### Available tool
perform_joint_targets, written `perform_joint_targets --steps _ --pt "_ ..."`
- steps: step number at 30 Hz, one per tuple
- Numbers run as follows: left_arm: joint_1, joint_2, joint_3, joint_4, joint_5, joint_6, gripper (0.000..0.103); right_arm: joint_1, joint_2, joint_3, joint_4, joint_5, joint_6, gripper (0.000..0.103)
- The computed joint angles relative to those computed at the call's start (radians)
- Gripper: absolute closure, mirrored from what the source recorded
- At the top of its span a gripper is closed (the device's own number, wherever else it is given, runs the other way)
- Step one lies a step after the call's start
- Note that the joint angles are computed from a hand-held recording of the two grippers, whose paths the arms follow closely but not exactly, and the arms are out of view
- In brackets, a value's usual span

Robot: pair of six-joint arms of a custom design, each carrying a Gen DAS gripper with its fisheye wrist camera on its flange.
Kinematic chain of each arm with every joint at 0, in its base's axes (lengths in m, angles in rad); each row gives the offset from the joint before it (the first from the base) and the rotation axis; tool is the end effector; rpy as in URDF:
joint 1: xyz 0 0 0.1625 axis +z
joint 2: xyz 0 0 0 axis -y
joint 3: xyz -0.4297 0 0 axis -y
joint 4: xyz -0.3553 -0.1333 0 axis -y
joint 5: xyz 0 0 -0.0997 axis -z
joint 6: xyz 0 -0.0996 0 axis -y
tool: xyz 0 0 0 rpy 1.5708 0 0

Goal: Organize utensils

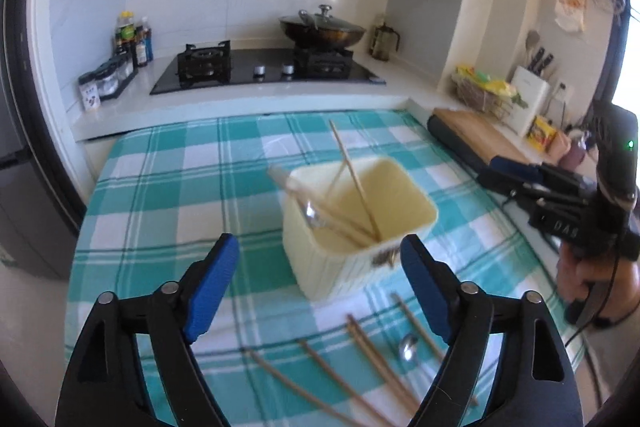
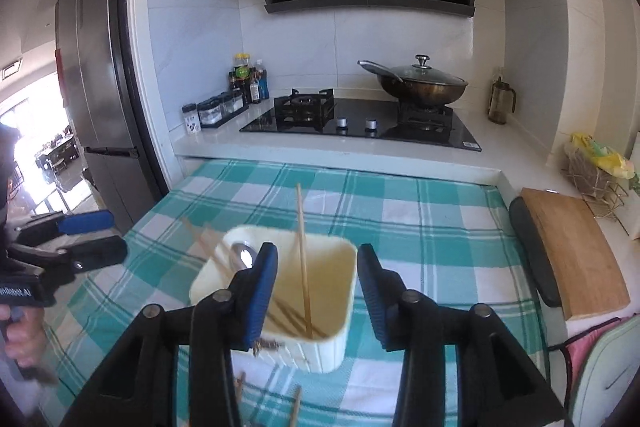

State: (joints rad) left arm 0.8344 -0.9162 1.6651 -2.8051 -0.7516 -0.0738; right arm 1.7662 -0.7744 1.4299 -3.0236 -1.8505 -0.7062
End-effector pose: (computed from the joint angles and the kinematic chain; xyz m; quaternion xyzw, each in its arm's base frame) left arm -0.2784 -0.6139 0.2478 0.1991 0.8731 -0.3550 0.2684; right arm 0.2449 -0.6926 0.2509 0.3489 -0.8450 0.3395 0.2214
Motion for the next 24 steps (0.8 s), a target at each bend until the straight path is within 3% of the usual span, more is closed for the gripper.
perform_joint_targets --steps 5,8,11,15,18,21,24 --pt "0.0 -0.092 0.266 0.106 0.097 -0.233 0.009 -0.104 -0.148 0.316 -0.087 -0.042 -0.098 0.055" --pt "0.009 -0.088 0.393 0.003 0.123 -0.316 0.009 -0.176 -0.188 0.489 -0.222 -0.117 -0.148 0.055" --pt "0.022 -0.047 0.449 -0.088 0.171 -0.363 0.009 -0.241 -0.221 0.598 -0.3 -0.125 -0.09 0.055" --pt "0.049 0.003 0.462 -0.161 0.219 -0.404 0.009 -0.291 -0.227 0.664 -0.399 -0.109 -0.013 0.055" --pt "0.067 0.009 0.436 -0.102 0.21 -0.433 0.009 -0.286 -0.218 0.668 -0.438 -0.117 -0.011 0.055" --pt "0.079 0.02 0.407 -0.068 0.198 -0.412 0.0 -0.285 -0.21 0.658 -0.423 -0.134 -0.002 0.05" --pt "0.083 0.033 0.397 -0.079 0.198 -0.39 0.0 -0.28 -0.2 0.65 -0.421 -0.144 -0.003 0.047"
